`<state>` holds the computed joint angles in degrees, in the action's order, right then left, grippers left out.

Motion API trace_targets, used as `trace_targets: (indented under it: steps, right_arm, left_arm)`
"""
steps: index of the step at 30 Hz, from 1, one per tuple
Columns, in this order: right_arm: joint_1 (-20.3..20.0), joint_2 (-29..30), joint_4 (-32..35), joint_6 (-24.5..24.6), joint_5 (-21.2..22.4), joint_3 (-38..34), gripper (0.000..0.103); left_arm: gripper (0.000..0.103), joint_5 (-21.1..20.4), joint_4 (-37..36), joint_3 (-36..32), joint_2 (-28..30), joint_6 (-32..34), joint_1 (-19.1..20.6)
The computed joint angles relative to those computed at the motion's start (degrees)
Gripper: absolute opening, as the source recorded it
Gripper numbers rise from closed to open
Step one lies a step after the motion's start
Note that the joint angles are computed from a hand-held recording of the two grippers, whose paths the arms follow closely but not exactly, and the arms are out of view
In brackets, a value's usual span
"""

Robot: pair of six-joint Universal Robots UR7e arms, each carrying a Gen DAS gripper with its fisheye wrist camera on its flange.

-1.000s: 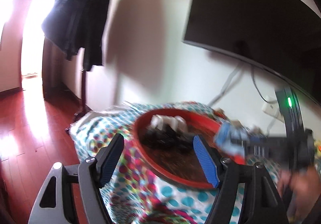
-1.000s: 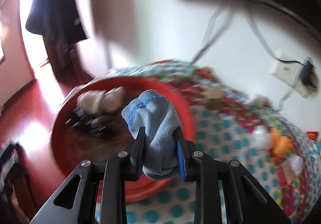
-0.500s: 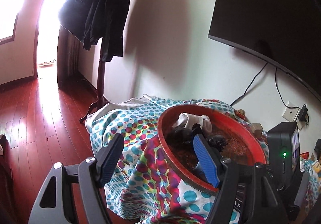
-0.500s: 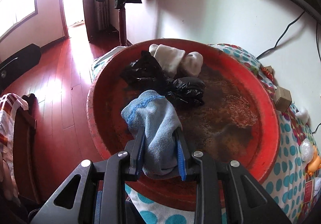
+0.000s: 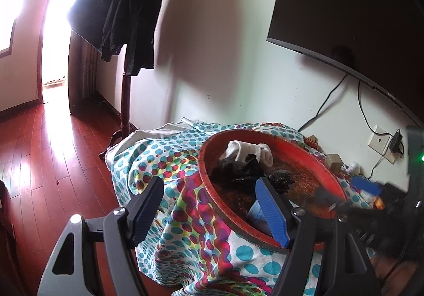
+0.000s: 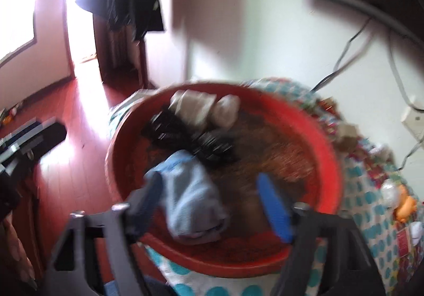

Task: Organize objects
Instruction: 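Carry the blue sock into the red basin and release it with the right gripper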

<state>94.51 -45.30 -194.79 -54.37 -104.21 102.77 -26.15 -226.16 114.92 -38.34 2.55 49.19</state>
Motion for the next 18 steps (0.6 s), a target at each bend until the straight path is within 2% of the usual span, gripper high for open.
trace_targets:
  steps: [4, 6, 9, 11, 14, 18]
  right_arm:
    - [-2.97, -2.14, -5.81, 0.52, -4.05, -2.16, 0.090]
    - [-6.32, -3.73, -7.46, 2.11, -7.02, -4.20, 0.090]
    - [-11.40, -6.10, -8.92, 5.51, -11.37, -6.75, 0.090]
    - [-14.29, -7.45, -9.35, 7.29, -13.29, -8.26, 0.090]
    - [-18.46, -9.66, -8.48, 10.97, -14.53, -10.32, 0.090]
    - [-21.70, -12.24, -7.33, 14.79, -13.19, -10.53, 0.090]
  left_arm:
    - [0.074, -4.70, 5.74, 0.71, -0.87, -2.74, 0.42]
    - [0.074, -8.54, 9.57, 1.15, -1.36, -3.78, 0.63]
    - [0.074, -12.41, 10.64, 1.16, -0.40, -0.86, -0.18]
    - [0.074, -13.56, 10.40, 0.86, 0.71, 1.28, -1.06]
    - [0.074, -15.81, 11.38, -0.48, 3.23, 4.65, -2.25]
    - [0.074, -17.49, 17.98, -3.29, 5.74, 5.59, -3.51]
